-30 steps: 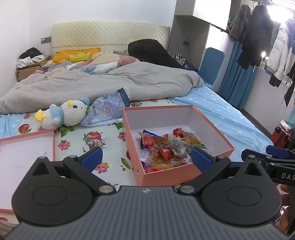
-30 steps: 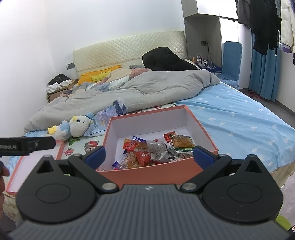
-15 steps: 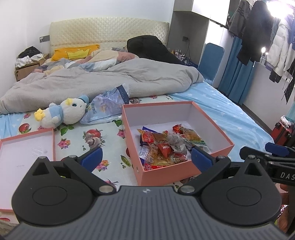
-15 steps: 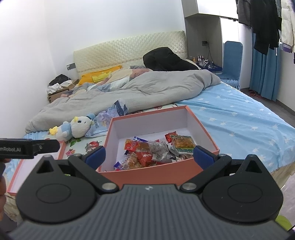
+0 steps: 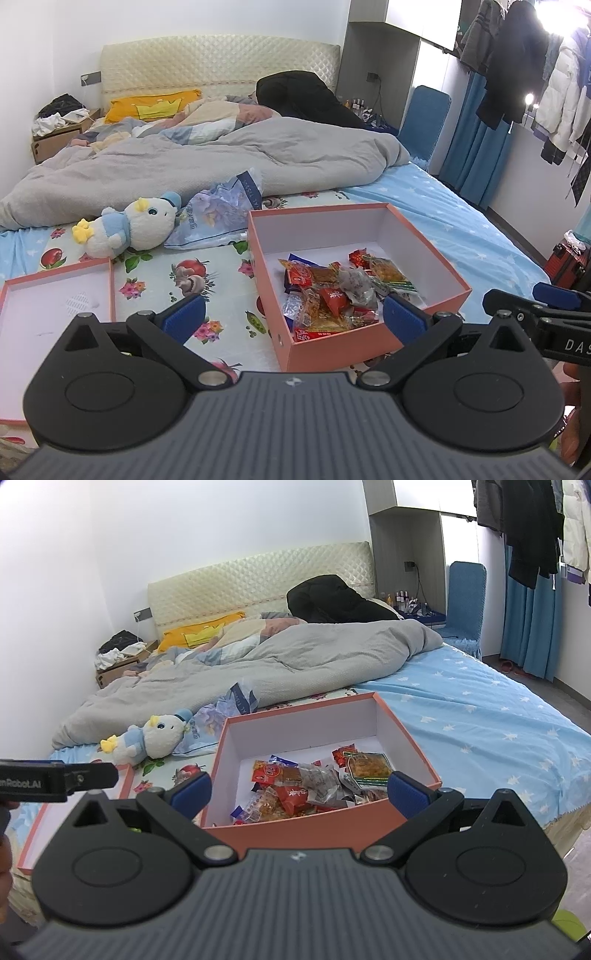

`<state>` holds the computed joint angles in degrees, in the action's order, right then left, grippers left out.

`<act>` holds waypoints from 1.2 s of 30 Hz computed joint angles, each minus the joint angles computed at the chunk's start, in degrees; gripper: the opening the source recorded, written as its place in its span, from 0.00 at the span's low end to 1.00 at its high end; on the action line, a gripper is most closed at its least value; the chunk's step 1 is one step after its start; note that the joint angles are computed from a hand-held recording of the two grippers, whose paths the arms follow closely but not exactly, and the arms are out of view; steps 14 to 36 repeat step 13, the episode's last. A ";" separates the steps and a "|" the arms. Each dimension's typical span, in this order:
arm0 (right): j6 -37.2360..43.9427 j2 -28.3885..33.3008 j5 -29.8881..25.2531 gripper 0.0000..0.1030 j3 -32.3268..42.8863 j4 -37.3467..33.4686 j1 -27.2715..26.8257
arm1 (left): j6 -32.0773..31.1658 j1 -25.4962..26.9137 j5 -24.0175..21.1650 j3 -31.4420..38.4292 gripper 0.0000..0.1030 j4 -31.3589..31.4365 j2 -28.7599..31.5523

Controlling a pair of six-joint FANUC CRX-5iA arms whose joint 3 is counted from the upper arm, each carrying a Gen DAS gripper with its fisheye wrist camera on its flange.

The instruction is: Organize snacks

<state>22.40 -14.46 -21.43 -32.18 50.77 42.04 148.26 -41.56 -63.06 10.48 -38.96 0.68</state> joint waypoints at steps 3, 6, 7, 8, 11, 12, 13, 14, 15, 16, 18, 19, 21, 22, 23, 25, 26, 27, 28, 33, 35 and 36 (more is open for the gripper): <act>0.19 -0.02 -0.18 1.00 0.11 -0.33 0.23 | 0.09 0.14 0.36 -0.34 1.00 0.18 -0.33; 0.28 0.09 -0.67 1.00 0.48 -0.60 0.75 | 0.01 0.09 0.30 -0.35 1.00 0.00 -0.40; 0.35 0.12 -0.74 1.00 0.54 -0.74 0.80 | 0.02 0.15 0.25 -0.32 1.00 0.14 -0.39; 0.51 0.08 -0.84 1.00 0.64 -1.04 0.97 | -0.03 0.23 0.29 -0.28 1.00 0.35 -0.39; 0.06 0.01 -0.81 1.00 0.50 -0.68 0.99 | 0.01 0.05 0.32 -0.22 1.00 0.23 -0.46; 0.00 0.03 -0.85 1.00 0.52 -0.69 1.04 | -0.15 0.14 0.68 -0.42 1.00 0.37 -0.62; -0.13 0.02 -0.65 1.00 0.46 -0.59 0.96 | -0.27 0.25 1.14 -0.71 1.00 0.57 -0.82; -0.13 0.02 -0.65 1.00 0.46 -0.59 0.96 | -0.27 0.25 1.14 -0.71 1.00 0.57 -0.82; -0.13 0.02 -0.65 1.00 0.46 -0.59 0.96 | -0.27 0.25 1.14 -0.71 1.00 0.57 -0.82; -0.13 0.02 -0.65 1.00 0.46 -0.59 0.96 | -0.27 0.25 1.14 -0.71 1.00 0.57 -0.82; -0.13 0.02 -0.65 1.00 0.46 -0.59 0.96 | -0.27 0.25 1.14 -0.71 1.00 0.57 -0.82; -0.13 0.02 -0.65 1.00 0.46 -0.59 0.96 | -0.27 0.25 1.14 -0.71 1.00 0.57 -0.82; -0.13 0.02 -0.65 1.00 0.46 -0.59 0.96 | -0.27 0.25 1.14 -0.71 1.00 0.57 -0.82; -0.13 0.02 -0.65 1.00 0.46 -0.59 0.96 | -0.27 0.25 1.14 -0.71 1.00 0.57 -0.82; -0.13 0.02 -0.65 1.00 0.46 -0.59 0.96 | -0.27 0.25 1.14 -0.71 1.00 0.57 -0.82; -0.13 0.02 -0.65 1.00 0.46 -0.59 0.96 | -0.27 0.25 1.14 -0.71 1.00 0.57 -0.82; -0.13 0.02 -0.65 1.00 0.46 -0.59 0.96 | -0.27 0.25 1.14 -0.71 1.00 0.57 -0.82; -0.13 0.02 -0.65 1.00 0.46 -0.59 0.96 | -0.27 0.25 1.14 -0.71 1.00 0.57 -0.82; -0.13 0.02 -0.65 1.00 0.46 -0.59 0.96 | -0.27 0.25 1.14 -0.71 1.00 0.57 -0.82; -0.13 0.02 -0.65 1.00 0.46 -0.59 0.96 | -0.27 0.25 1.14 -0.71 1.00 0.57 -0.82; -0.13 0.02 -0.65 1.00 0.46 -0.59 0.96 | -0.27 0.25 1.14 -0.71 1.00 0.57 -0.82; -0.13 0.02 -0.65 1.00 0.46 -0.59 0.96 | -0.27 0.25 1.14 -0.71 1.00 0.57 -0.82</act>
